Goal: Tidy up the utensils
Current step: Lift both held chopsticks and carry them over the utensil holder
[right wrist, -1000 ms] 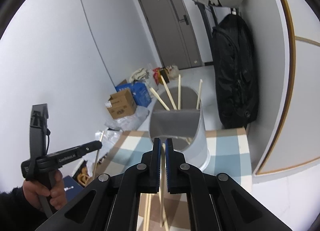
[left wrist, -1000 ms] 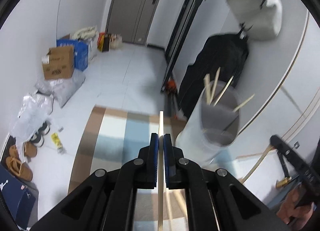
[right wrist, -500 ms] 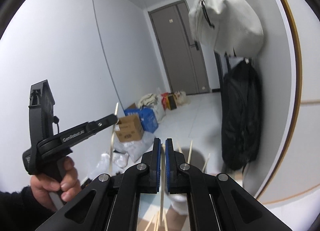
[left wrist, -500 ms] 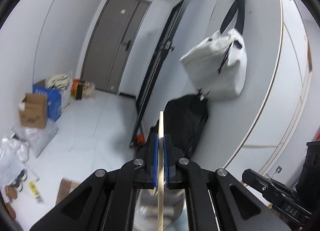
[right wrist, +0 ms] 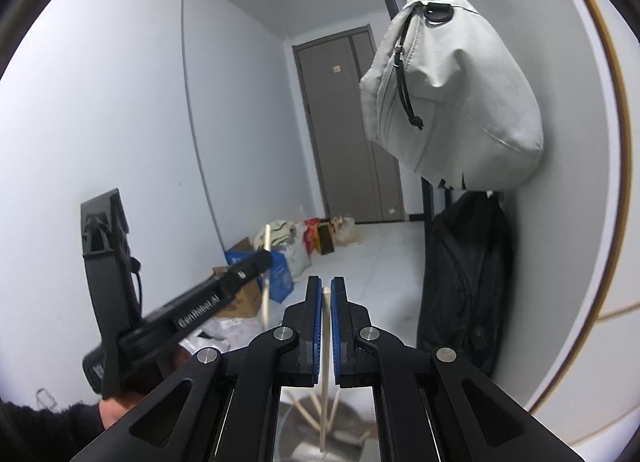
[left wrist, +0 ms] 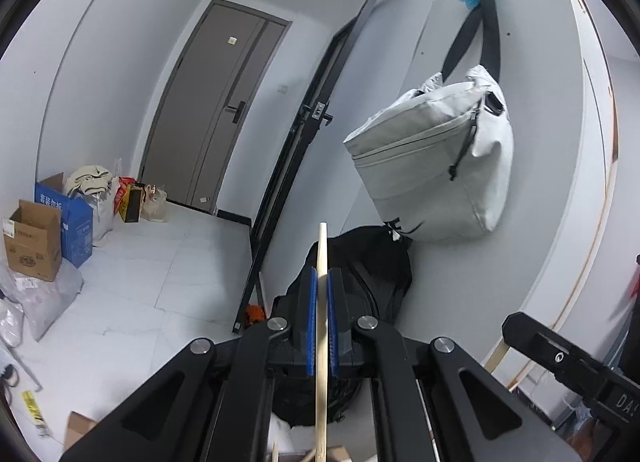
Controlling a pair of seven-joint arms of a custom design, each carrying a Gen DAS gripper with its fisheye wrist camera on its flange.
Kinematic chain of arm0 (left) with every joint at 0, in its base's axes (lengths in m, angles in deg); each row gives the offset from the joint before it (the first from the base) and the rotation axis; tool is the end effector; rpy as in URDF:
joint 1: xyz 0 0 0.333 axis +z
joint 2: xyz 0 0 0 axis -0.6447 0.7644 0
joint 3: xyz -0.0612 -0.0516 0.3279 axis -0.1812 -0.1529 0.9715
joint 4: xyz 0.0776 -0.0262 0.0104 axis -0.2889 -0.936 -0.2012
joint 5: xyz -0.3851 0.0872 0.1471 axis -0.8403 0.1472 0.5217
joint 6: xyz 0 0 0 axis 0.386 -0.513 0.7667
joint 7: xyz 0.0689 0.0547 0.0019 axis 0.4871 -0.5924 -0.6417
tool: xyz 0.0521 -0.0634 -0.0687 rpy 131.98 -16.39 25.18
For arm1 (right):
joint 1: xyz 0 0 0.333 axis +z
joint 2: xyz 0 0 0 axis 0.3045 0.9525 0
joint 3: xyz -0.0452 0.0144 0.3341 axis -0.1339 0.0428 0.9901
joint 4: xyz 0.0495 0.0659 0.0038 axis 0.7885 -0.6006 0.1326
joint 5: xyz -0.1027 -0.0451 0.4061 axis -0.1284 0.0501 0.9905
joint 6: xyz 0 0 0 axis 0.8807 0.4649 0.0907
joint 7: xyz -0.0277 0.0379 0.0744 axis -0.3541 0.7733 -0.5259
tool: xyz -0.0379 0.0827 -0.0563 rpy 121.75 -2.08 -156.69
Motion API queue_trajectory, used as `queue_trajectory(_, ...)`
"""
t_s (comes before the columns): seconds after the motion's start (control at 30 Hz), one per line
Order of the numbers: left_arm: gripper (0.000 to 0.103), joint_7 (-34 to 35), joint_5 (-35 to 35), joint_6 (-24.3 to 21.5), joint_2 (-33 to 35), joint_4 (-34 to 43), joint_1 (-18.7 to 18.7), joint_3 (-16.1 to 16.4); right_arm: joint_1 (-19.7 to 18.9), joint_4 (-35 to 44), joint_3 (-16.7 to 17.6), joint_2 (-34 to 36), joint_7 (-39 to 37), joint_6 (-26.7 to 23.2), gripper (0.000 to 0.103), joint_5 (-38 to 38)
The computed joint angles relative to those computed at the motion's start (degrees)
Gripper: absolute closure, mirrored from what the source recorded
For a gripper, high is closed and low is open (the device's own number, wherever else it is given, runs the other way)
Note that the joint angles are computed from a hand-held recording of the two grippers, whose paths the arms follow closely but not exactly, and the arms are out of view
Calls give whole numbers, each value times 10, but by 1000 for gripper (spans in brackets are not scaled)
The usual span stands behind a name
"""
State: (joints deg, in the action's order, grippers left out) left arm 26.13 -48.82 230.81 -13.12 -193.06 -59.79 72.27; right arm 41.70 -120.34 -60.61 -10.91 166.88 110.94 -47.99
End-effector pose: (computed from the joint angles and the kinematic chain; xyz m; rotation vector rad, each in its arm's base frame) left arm 0.4397 -0.0769 0.6231 -1.5612 1.3619 -1.5696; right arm 0.4329 0.2853 0.7229 -1.6049 1.0265 -0.5615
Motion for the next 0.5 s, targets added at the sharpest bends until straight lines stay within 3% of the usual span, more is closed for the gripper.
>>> queue_trajectory(0.2,102,7,-32,56,45,-6,101,-90,4,7,-8,26,-10,15,100,2)
queue_trajectory(0.5,102,101,-109,107,65,-22,219,-224,78,4,-71,50,-103,35,100,98)
